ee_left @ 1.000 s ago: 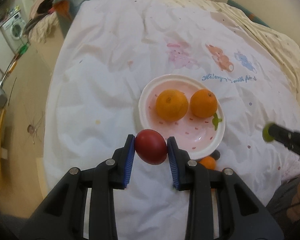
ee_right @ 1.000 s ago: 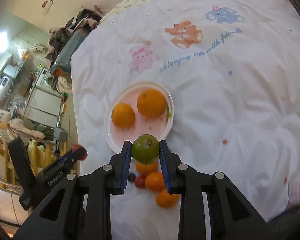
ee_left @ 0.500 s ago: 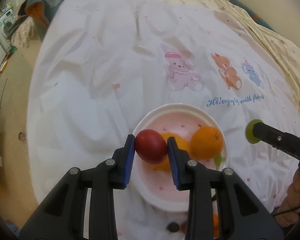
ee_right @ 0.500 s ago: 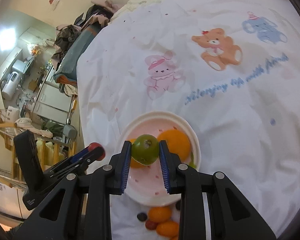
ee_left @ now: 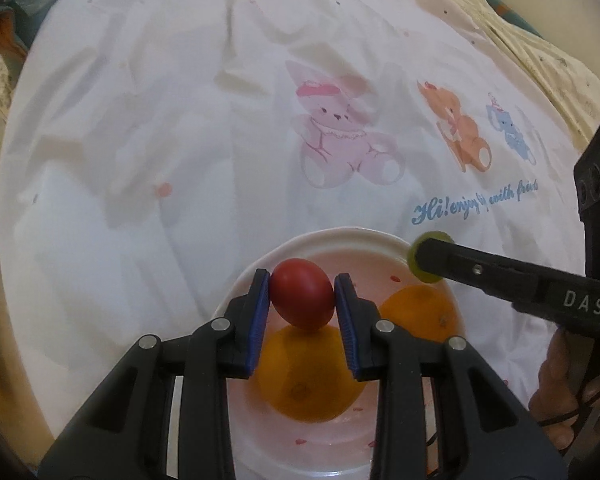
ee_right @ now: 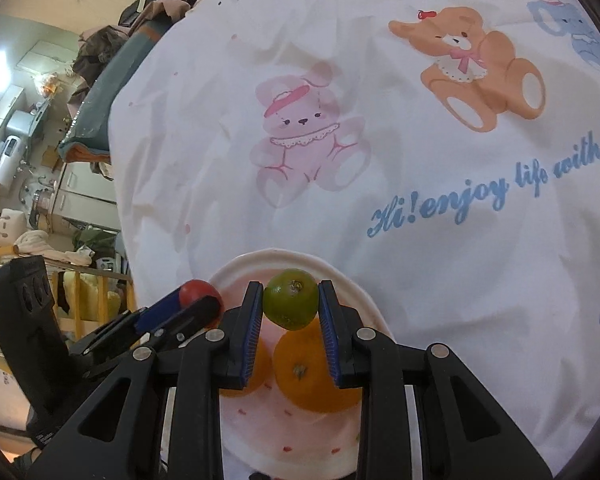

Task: Organize fruits
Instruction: 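Carry the tomato and lime over the plate and release them, then withdraw both open grippers from the plate toward the remaining fruit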

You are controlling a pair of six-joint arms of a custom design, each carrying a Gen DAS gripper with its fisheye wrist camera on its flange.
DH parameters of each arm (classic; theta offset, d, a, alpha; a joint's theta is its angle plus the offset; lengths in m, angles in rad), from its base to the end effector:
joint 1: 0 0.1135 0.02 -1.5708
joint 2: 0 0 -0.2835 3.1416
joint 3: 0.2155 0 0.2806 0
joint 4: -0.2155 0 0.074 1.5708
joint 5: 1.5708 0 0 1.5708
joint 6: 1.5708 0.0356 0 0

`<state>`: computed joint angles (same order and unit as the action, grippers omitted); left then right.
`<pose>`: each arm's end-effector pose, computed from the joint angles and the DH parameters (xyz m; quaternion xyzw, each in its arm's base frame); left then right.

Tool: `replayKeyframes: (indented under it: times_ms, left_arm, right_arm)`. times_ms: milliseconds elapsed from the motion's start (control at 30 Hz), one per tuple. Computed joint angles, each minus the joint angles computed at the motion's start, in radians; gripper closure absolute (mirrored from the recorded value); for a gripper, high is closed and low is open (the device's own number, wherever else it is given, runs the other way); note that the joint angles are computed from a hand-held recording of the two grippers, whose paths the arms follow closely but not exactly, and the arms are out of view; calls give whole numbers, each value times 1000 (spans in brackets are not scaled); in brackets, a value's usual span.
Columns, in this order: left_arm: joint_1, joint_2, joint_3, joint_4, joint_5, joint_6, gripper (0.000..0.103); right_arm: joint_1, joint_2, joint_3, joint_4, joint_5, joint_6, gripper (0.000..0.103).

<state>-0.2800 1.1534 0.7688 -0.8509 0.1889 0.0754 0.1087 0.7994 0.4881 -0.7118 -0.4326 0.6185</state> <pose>0.2072 -0.0665 0.2225 0.1890 0.9633 -0.1095 0.1558 0.1545 0.0319 0.1991 0.1809 0.9246 0.2870 0.1734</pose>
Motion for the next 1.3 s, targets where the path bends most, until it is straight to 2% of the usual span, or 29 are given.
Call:
replayKeyframes:
  times_ms: [233, 300, 367, 500, 533, 567, 600, 633, 733, 967, 1200, 1300]
  left_arm:
    - [-13, 27, -14, 27, -9, 5, 74]
    - [-3, 49, -8, 22, 8, 3, 68]
    - [3, 54, -8, 23, 21, -3, 56]
    - [-7, 47, -6, 19, 16, -6, 45]
    - [-8, 39, -7, 18, 10, -6, 43]
    - [-7, 28, -10, 17, 2, -4, 40]
    - [-5, 15, -12, 17, -9, 2, 40]
    - [-2, 6, -13, 17, -16, 7, 39]
    - [27, -22, -9, 3, -36, 24, 39]
    - [115, -107, 3, -72, -16, 61, 39]
    - [108, -258, 29, -154, 2, 70, 39]
    - [171, -336, 33, -202, 55, 89, 39]
  right_arm:
    - [-53, 56, -28, 47, -51, -4, 71]
    - [-51, 54, -33, 52, -48, -1, 71]
    - [-52, 53, -34, 52, -50, -1, 71]
    - [-65, 55, -32, 43, -70, -7, 69]
    - [-72, 49, -29, 34, -75, -12, 67]
    - [-82, 42, -29, 30, -87, -13, 53]
    - [-90, 32, -32, 35, -101, -7, 44]
    - [-98, 14, -30, 28, -104, -3, 42]
    - [-104, -6, -9, 1, -100, -13, 42]
    - [-117, -109, 39, -116, -93, -10, 42]
    - [-25, -285, 110, -285, 4, 40, 42]
    - [56, -393, 128, -367, 66, 108, 42]
